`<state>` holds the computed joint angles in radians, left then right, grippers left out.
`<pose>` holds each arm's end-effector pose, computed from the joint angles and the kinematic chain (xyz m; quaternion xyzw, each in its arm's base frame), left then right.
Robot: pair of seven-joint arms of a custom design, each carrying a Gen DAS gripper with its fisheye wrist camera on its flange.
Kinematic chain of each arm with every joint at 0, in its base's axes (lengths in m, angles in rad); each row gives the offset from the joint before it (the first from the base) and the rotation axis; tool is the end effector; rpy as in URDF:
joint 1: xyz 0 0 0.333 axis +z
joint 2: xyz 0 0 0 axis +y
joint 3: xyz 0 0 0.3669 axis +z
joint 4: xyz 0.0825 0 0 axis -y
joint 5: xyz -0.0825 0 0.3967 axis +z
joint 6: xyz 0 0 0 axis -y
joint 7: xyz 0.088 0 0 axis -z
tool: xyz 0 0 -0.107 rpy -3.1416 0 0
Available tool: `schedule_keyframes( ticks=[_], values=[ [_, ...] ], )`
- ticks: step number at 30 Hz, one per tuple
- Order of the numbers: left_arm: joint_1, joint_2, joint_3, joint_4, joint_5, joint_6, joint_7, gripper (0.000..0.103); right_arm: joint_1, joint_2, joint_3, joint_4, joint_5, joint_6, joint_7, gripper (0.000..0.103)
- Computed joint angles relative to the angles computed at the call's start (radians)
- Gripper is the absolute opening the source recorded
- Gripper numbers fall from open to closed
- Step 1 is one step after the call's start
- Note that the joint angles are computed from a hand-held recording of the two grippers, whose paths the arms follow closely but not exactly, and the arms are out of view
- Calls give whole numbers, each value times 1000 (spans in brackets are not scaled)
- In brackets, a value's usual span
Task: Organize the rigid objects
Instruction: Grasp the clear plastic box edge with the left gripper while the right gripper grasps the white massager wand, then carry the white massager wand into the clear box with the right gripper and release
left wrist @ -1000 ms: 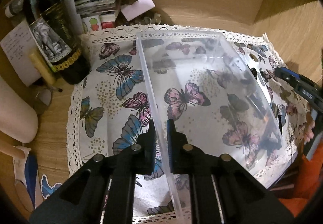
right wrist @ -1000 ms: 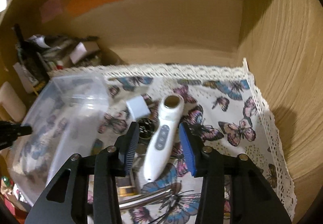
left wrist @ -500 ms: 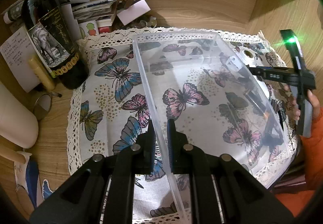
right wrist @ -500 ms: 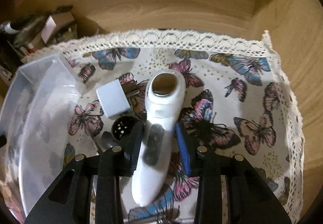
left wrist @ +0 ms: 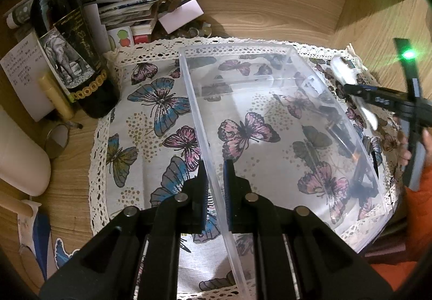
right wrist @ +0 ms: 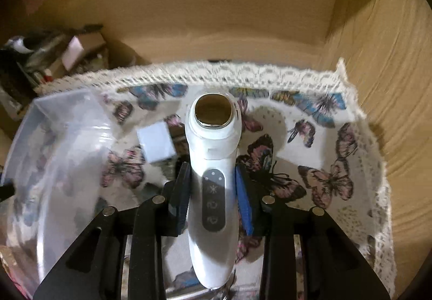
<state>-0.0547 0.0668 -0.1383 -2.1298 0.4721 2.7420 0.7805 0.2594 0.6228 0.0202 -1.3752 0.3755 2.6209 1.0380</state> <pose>0.5904 -0.1321 0.4793 -0.7432 0.5988 -0.2108 0.2115 0.7816 0.2109 0.4566 -0.8199 0.4658 -0.1502 0.2971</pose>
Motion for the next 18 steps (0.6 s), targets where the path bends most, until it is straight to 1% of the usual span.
schedule_keyframes(
  ticks=[2,3,5,6,8,9,14,18],
  values=[
    [-3,0,2,1,23,-3,-20,11,-13,-43,26,-54,26,43,-48,29],
    [-4,1,3,2,36,-7,-30,11,-15,-77,39,-99,40,81,-80,29],
    [-5,0,3,4,52,-11,-40,11,-23,-105,63,-131,73,102,-126,29],
    [-6,1,4,5,62,-13,-47,11,-40,-130,93,-155,110,106,-170,29],
    [-8,3,5,6,81,-15,-60,11,-39,-149,113,-176,153,122,-219,29],
    [-8,3,5,7,91,-15,-68,11,-45,-166,133,-195,186,132,-257,29],
    [-8,2,6,4,120,-10,-89,11,-38,-167,171,-183,287,103,-370,29],
    [-8,2,8,0,145,0,-109,11,-6,-173,164,-198,311,88,-416,29]
  ],
)
